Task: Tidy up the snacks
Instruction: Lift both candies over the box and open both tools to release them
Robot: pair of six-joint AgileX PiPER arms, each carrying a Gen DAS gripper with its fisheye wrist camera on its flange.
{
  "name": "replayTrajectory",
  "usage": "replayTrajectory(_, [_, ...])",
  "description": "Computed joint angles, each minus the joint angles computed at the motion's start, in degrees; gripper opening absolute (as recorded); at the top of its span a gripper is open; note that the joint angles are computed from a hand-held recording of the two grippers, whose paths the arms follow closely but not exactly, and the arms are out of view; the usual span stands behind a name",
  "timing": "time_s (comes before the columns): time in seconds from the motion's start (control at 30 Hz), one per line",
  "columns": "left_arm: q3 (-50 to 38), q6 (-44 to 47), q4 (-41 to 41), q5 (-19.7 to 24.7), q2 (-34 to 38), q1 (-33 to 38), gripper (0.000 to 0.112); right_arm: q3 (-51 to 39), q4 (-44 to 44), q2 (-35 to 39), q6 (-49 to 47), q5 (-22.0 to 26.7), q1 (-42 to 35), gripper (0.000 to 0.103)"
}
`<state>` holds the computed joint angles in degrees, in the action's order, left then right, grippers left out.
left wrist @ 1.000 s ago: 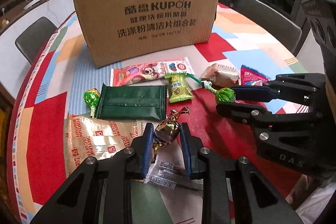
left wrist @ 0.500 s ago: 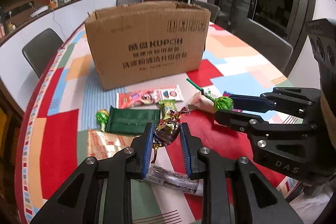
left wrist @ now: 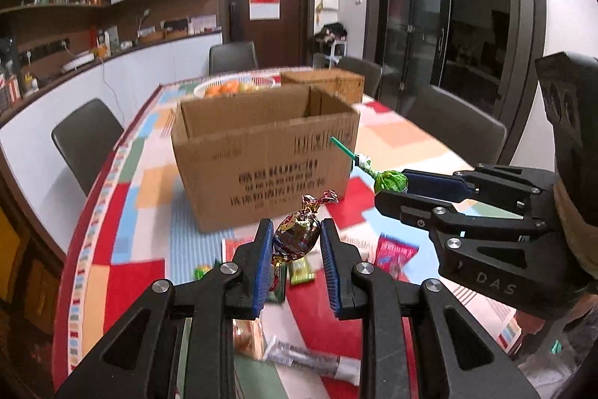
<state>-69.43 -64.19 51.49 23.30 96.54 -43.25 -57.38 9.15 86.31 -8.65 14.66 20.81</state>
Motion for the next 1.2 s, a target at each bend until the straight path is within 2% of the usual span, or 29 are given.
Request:
replayTrajectory(0.27, [-5.7, -3.3, 7.6, 0.9, 0.8, 1.0, 0.026, -4.3, -1.6, -0.4, 0.7, -1.0, -0.9, 0.028])
replayTrajectory(0.5, [-13.4, 0.3, 7.7, 2.0, 3.9, 2.9, 0.026, -11.5, 0.2, 2.5, -1.1, -0.8, -2.6, 0.028])
replayTrajectory(0.7, [-21.8, 12.4, -3.9, 1.0, 8.2, 6.6, 0.026, -20.6, 8.7, 8.0, -8.7, 2.9, -5.0, 0.028])
replayTrajectory(0.83, [-28.8, 22.2, -13.2, 1.7, 12.0, 8.9, 0.026, -27.9, 10.5, 12.5, -9.5, 6.6, -6.0, 0.028])
replayTrajectory(1.03, [-40.8, 30.9, -20.6, 7.4, 18.8, 11.0, 0.026, -38.4, 8.5, 19.1, -7.5, 12.2, -6.5, 0.028])
replayTrajectory(1.1, [-45.8, 35.9, -26.3, 9.6, 21.6, 12.1, 0.026, -41.8, 7.6, 21.2, -6.6, 14.2, -6.7, 0.028])
replayTrajectory(1.2, [-54.3, 39.5, -29.8, 14.5, 26.5, 13.0, 0.026, -47.1, 5.9, 24.7, -4.4, 17.3, -6.9, 0.028])
